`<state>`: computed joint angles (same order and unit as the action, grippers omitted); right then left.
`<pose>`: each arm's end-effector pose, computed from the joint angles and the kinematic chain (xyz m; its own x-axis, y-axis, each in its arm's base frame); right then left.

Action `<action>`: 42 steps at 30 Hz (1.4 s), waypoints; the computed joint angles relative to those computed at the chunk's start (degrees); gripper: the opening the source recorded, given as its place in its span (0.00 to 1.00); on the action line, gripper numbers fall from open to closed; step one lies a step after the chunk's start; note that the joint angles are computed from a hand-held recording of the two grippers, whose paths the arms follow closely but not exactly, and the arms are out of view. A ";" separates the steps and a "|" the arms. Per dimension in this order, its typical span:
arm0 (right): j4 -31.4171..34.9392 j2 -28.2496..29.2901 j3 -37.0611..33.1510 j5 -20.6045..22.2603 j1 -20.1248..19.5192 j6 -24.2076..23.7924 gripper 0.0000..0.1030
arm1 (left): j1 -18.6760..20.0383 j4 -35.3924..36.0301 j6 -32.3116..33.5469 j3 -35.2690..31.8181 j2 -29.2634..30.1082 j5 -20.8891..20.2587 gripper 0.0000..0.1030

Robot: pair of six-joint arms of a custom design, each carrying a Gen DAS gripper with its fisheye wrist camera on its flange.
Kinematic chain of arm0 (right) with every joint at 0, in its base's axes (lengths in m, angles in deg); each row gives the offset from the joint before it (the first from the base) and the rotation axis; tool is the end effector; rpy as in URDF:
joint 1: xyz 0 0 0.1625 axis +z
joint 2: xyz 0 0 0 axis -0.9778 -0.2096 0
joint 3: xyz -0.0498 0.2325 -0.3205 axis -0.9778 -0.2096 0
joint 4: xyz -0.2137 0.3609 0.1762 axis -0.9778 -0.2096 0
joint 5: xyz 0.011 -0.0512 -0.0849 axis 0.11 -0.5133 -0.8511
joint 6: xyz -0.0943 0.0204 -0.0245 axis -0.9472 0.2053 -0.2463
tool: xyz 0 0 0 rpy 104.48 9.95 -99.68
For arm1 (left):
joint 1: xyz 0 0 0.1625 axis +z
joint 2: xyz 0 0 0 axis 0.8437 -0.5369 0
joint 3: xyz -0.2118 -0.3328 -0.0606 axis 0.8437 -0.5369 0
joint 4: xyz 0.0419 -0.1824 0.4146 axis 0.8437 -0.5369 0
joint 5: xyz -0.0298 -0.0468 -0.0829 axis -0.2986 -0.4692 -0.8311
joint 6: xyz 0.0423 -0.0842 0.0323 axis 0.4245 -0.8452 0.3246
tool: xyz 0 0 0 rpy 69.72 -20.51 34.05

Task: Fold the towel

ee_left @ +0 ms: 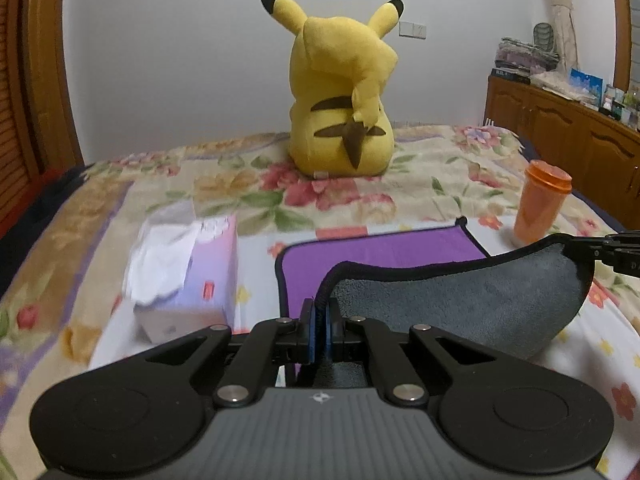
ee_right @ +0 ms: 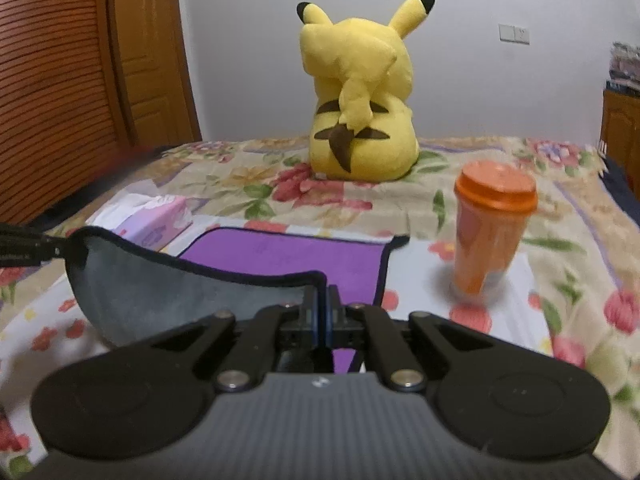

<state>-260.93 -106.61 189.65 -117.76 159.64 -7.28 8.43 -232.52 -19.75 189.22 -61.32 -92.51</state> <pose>0.0459 -0.6134 0.1362 -0.7438 -0.2993 0.5977 -0.6584 0.4826 -0.5776 -0.0801 -0.6404 0.1404 -0.6648 0.2792 -0.6929 0.7057 0.5391 -0.4598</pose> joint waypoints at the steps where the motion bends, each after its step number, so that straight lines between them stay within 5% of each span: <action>1: 0.18 0.33 -0.72 -0.02 0.07 -0.16 0.04 | 0.06 0.23 0.38 -0.89 0.43 -0.18 0.05; 29: 2.51 12.06 -19.85 -1.59 1.84 -7.10 0.04 | 2.99 -0.48 8.71 -25.96 17.40 -0.57 0.05; 42: 4.98 18.27 -27.22 -4.58 0.72 -8.39 0.04 | 5.81 6.09 8.77 -36.78 25.52 0.72 0.06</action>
<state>-255.95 -88.34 162.42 -122.35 160.37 -15.66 14.24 -226.44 -10.98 152.44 -35.80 -91.79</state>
